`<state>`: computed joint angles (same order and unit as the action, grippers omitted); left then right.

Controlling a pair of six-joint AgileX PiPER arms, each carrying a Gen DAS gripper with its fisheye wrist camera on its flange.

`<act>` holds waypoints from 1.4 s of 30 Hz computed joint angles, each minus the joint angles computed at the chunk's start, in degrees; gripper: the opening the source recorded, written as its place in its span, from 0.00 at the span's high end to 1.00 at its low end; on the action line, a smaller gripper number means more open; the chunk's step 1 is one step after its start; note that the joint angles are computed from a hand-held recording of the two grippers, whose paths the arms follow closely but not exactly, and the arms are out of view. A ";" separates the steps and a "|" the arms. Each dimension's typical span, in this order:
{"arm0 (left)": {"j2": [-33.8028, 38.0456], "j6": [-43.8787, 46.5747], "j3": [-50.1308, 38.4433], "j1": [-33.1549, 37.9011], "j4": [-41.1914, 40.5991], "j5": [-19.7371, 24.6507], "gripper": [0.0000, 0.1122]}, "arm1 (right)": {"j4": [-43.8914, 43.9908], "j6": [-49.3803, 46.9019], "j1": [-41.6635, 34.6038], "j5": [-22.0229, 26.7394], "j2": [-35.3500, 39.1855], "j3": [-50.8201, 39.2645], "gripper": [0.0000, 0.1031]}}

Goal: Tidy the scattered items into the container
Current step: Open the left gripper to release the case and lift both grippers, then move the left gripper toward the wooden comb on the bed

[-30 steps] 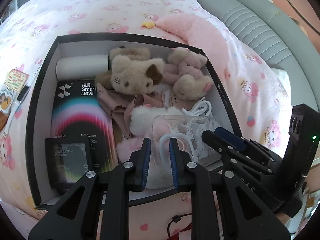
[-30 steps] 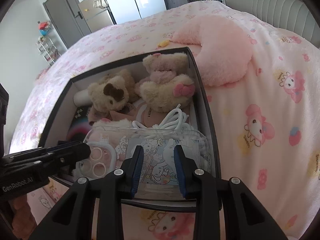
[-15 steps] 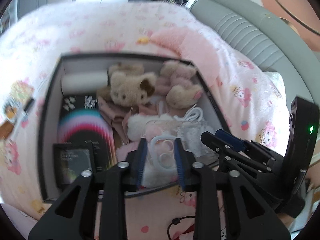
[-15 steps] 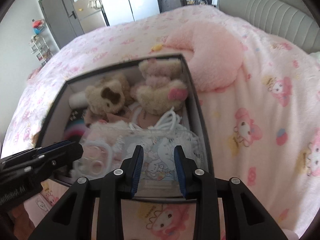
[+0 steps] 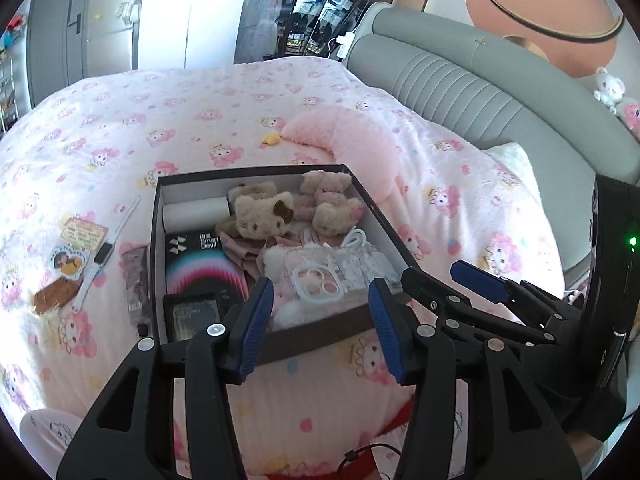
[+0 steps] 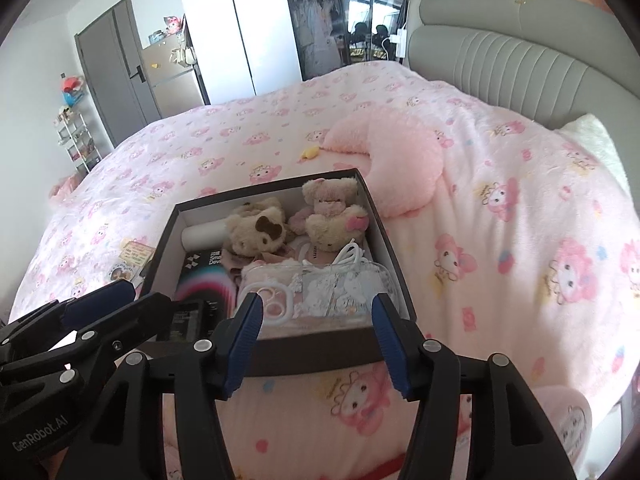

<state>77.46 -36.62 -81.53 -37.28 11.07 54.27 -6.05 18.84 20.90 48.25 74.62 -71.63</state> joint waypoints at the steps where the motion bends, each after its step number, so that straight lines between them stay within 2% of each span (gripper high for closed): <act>1: -0.83 0.00 0.74 0.24 -0.34 -0.09 0.55 | -0.75 1.03 0.77 0.27 -0.35 0.10 0.49; 10: -7.34 -1.45 7.70 2.69 -1.43 -0.05 0.56 | 0.80 2.63 6.04 1.30 0.26 0.46 0.49; 14: -10.76 -5.16 10.26 3.07 2.13 0.59 0.56 | 1.07 4.63 9.03 1.33 1.58 -0.59 0.49; 17: -13.18 -2.90 11.86 7.29 0.49 1.12 0.57 | -0.55 6.46 12.46 0.89 3.52 -2.44 0.49; 22: -18.09 7.15 16.29 21.27 -8.31 -0.07 0.57 | 2.02 4.57 17.22 1.01 10.85 -9.36 0.50; 27: -20.41 22.79 20.79 40.96 -21.79 -0.16 0.57 | 5.77 2.40 21.45 1.28 19.91 -17.55 0.50; 31: -18.43 37.21 23.62 58.28 -33.96 1.53 0.56 | 11.57 -1.16 23.68 3.12 30.09 -27.41 0.50; 34: -13.78 39.17 24.80 64.21 -35.24 0.25 0.56 | 15.45 -2.50 24.26 6.31 38.27 -35.96 0.50; 37: -6.98 41.02 25.24 69.15 -38.06 -1.37 0.57 | 15.52 -1.80 25.15 9.90 46.06 -44.74 0.50; 42: -0.41 44.57 23.10 72.55 -39.90 -1.87 0.57 | 15.25 -0.36 25.66 18.42 59.26 -63.67 0.50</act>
